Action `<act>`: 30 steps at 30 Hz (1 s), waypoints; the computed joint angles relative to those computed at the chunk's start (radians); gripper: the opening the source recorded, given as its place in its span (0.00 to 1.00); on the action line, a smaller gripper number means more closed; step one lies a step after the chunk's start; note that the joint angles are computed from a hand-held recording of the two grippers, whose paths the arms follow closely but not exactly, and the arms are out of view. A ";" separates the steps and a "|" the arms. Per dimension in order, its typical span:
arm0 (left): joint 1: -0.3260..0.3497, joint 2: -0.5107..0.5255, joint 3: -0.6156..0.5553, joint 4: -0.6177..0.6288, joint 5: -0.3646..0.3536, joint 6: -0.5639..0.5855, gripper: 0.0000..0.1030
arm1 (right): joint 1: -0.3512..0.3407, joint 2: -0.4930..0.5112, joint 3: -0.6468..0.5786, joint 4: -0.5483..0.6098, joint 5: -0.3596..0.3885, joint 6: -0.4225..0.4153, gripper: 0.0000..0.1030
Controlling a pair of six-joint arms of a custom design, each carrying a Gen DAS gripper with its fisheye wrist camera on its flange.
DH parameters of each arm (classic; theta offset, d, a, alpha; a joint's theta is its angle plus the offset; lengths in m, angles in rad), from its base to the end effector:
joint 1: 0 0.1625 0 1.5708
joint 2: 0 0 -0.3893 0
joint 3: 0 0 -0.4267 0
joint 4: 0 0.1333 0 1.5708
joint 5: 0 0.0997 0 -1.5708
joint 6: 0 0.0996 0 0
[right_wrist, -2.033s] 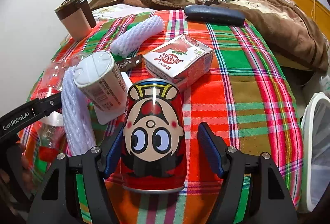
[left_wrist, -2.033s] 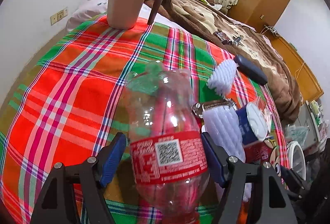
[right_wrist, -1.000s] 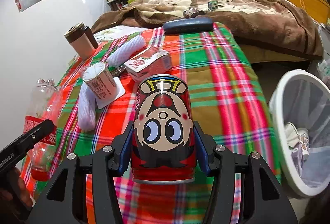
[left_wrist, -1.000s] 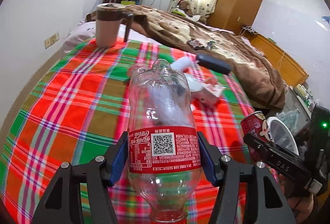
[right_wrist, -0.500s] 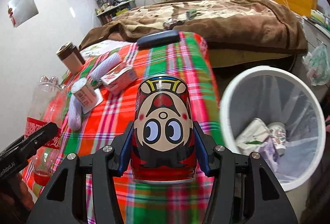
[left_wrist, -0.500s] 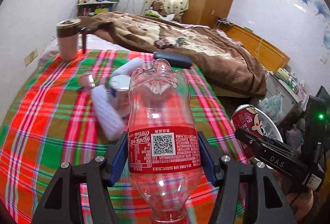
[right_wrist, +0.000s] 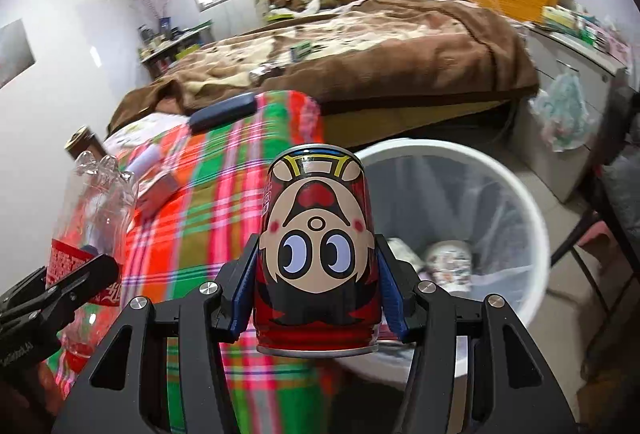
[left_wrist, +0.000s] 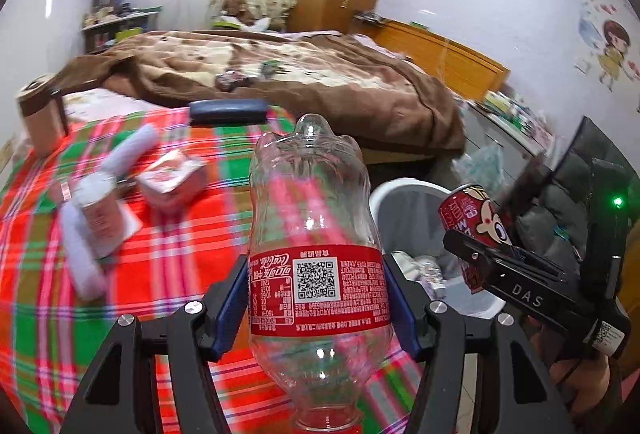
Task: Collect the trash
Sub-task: 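Lift the bottle and red cartoon can and carry both over the white bin, then open both tools to drop the bottle and can into the bin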
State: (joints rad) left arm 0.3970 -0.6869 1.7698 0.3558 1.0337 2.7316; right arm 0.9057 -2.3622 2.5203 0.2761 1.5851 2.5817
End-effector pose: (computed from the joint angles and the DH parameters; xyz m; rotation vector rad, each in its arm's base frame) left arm -0.3101 -0.3298 -0.0655 0.9885 2.5971 -0.6733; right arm -0.0153 -0.2331 0.2366 -0.1269 -2.2177 1.1515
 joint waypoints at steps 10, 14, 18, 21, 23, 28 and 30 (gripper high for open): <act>-0.015 0.161 -0.184 0.051 0.111 0.043 0.61 | -0.225 -0.083 -0.021 0.074 -0.125 -0.046 0.53; -0.009 0.229 -0.268 0.078 0.154 0.052 0.61 | -0.261 -0.057 -0.031 0.066 -0.128 -0.060 0.53; -0.008 0.289 -0.339 0.105 0.175 0.070 0.61 | -0.306 -0.038 -0.045 0.076 -0.146 -0.076 0.53; 0.006 0.337 -0.402 0.129 0.205 0.071 0.61 | -0.323 -0.022 -0.057 0.076 -0.143 -0.086 0.53; 0.011 0.372 -0.446 0.156 0.202 0.072 0.61 | -0.324 -0.005 -0.065 0.070 -0.128 -0.088 0.53; 0.024 0.430 -0.516 0.193 0.217 0.081 0.61 | -0.323 0.014 -0.077 0.059 -0.103 -0.092 0.53; 0.023 0.441 -0.526 0.196 0.215 0.083 0.61 | -0.336 0.001 -0.073 0.066 -0.122 -0.101 0.54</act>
State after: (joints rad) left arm 0.4202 -0.2454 1.2434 0.5513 1.2491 2.8149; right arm 0.5701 -2.3616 2.4469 0.3426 1.4634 2.4807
